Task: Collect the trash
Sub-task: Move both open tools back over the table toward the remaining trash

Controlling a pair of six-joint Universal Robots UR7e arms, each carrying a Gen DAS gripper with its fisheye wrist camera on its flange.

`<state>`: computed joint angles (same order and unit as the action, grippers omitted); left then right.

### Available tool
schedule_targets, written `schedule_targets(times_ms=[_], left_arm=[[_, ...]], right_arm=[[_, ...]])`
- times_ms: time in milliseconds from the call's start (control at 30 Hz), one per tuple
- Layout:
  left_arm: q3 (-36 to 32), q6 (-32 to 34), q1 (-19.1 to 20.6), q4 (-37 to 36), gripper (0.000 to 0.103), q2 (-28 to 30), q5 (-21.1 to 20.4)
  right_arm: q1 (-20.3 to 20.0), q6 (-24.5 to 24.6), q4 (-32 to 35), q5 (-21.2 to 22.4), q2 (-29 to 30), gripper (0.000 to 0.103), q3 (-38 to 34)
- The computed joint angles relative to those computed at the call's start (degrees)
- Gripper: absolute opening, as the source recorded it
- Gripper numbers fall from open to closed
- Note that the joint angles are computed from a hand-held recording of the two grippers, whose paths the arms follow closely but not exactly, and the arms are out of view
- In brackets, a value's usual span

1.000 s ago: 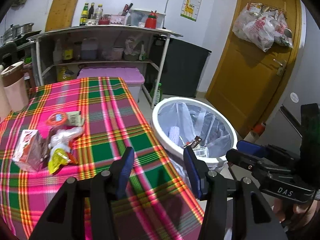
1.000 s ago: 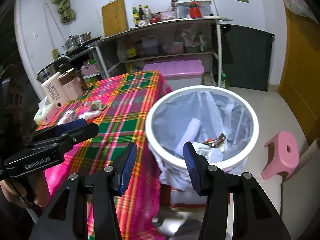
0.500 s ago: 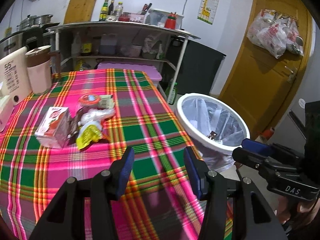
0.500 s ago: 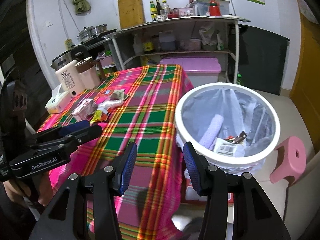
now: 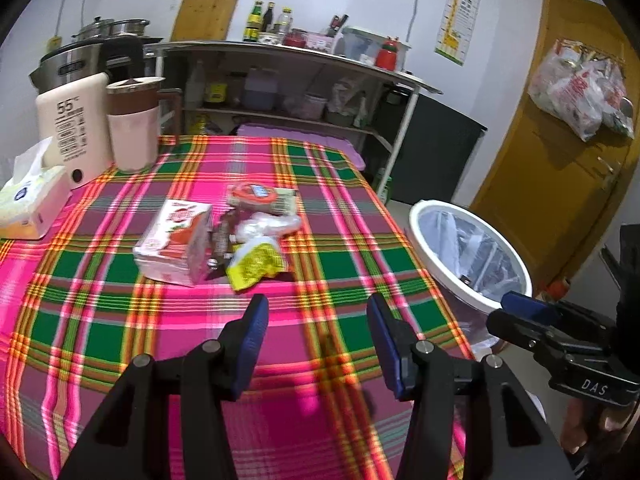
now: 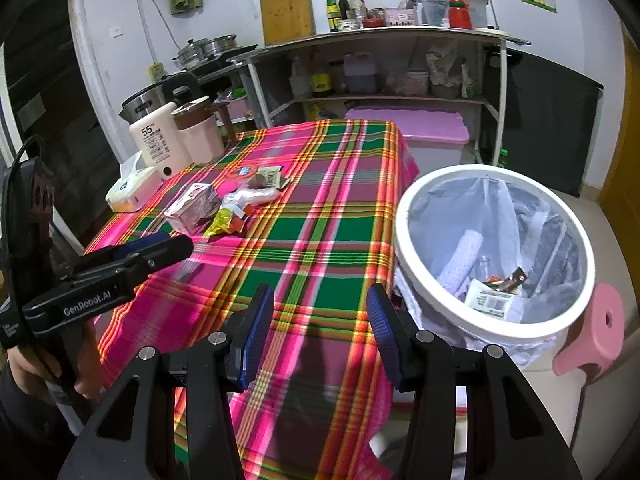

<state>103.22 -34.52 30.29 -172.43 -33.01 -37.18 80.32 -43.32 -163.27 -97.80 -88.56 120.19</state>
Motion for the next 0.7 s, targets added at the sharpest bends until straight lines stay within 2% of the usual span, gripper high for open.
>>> schedule_targets(times_ms=[367,700], left_arm=[[2.54,-5.36,2.28,4.46,0.053,-3.61,6.32],[0.11,-1.79,5.93,6.58,0.057,-3.34,7.61]], right_arm=[[1.1,0.24,1.17,-0.23,3.08,0.049,-1.48],[2.17,1.13,2.05,-0.39,6.26,0.049,-3.58]])
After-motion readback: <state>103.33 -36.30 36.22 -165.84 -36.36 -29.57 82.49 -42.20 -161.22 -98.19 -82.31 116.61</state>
